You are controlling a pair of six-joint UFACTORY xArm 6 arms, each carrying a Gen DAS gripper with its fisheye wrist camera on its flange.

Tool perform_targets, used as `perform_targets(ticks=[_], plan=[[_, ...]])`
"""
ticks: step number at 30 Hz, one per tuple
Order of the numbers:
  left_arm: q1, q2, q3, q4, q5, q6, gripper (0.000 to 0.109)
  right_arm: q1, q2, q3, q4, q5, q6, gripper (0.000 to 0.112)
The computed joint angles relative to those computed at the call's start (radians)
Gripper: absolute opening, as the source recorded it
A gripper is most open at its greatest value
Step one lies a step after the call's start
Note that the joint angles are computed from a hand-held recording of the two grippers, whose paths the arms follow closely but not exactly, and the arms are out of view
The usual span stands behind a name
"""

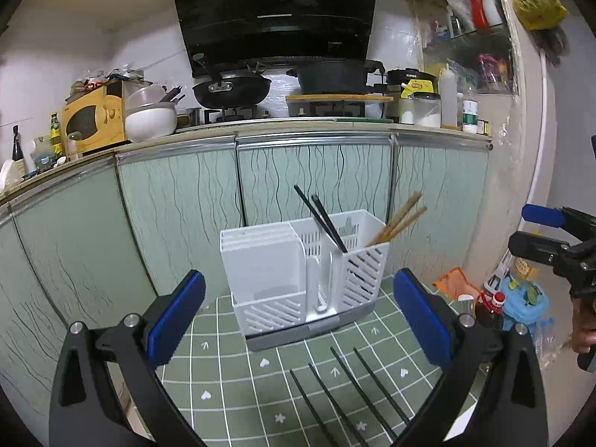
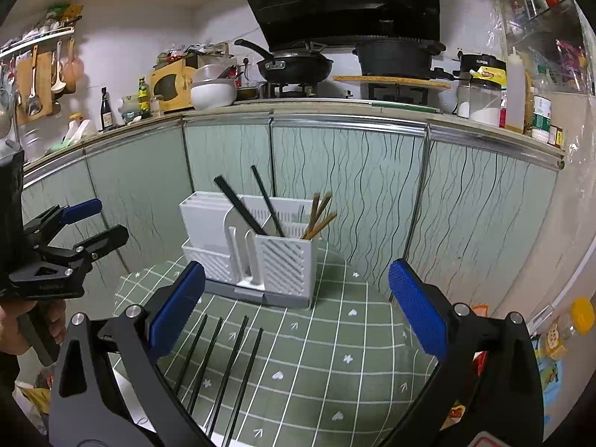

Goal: Organize utensils
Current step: 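Withdraw both open tools back to the remaining black chopsticks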

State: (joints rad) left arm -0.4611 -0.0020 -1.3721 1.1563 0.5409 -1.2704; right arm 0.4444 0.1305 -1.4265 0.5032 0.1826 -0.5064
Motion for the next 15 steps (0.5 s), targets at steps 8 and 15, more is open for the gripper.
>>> perform_targets(ticks=[8,15], plan=[[-0.015,-0.048,0.115,0.031,-0.016,-0.074,0.098,0.023,-0.040,0.108,0.063,-0.042,-0.050,0.095],[-0.008,-0.070,0.200,0.062,-0.082,-0.152,0.098,0.040,-0.037,0.159,0.122,-0.056,-0.091,0.095]])
